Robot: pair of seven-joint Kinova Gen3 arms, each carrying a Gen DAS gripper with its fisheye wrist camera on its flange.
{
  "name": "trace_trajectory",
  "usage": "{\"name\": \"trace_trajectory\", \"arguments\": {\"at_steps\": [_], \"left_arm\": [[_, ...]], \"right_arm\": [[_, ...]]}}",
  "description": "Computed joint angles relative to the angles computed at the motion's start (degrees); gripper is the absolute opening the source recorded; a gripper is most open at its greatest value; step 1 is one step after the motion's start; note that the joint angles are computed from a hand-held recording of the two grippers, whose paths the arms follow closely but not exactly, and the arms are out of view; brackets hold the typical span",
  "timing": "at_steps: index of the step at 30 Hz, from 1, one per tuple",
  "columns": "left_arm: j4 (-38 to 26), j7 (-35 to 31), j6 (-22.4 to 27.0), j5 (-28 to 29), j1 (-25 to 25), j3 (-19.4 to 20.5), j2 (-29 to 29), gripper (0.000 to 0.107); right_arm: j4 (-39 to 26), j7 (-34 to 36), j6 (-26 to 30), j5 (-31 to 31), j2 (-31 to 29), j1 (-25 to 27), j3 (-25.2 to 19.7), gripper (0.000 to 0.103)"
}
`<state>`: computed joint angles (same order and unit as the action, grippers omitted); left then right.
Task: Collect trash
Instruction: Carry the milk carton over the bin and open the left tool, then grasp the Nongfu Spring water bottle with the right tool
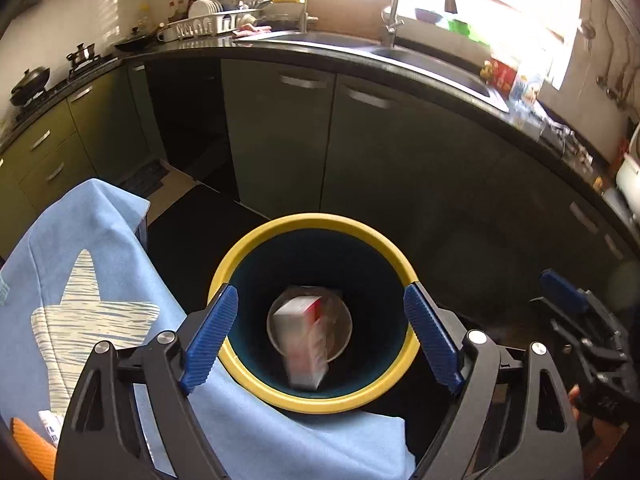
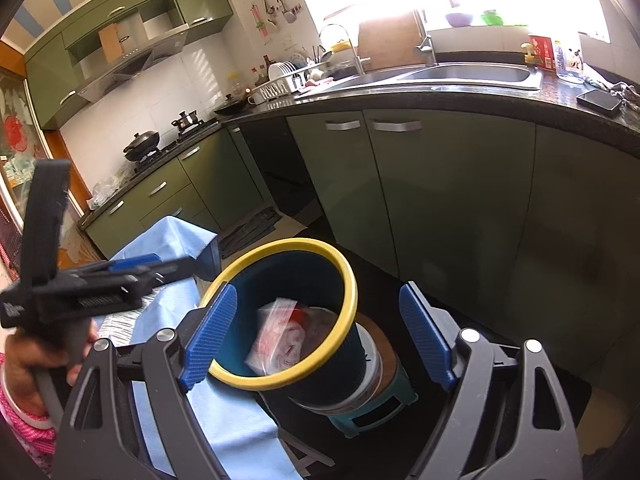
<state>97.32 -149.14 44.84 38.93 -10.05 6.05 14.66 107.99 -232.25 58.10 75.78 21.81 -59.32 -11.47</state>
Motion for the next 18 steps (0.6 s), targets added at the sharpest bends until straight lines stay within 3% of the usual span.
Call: {"name": "trace_trajectory", "arguments": {"at_steps": [2, 5, 11, 15, 18], "left_arm": [[1.4, -3.9, 1.1, 4.5, -1.4, -1.7, -1.8, 0.085], [5.1, -10.8, 5.2, 11.4, -8.6, -2.6, -6.5, 0.095], [9.5, -23.7, 17.0, 18.0, -16.6, -14.7, -13.1, 0.098], [13.0, -33.0, 18.3, 22.5, -23.1, -22.8, -16.0, 0.098], [14.1, -37.4, 17.0, 24.8, -27.7, -26.6, -15.9, 0.098]], "right_arm": [[0.1, 0.1, -0.5, 0.1, 0.0, 0.2, 0.0, 0.079], [-0.4, 0.9, -1.8, 0.5, 0.4, 0.6, -0.1, 0.079], [-5.3, 8.2, -7.2, 1.1, 2.7, 1.0, 0.5, 0.079], [-10.5, 16.0, -15.2, 0.8, 5.0, 0.2, 2.9, 0.079], [-15.8, 23.0, -18.4, 1.7, 8.1, 4.1, -2.7, 0.079]]}}
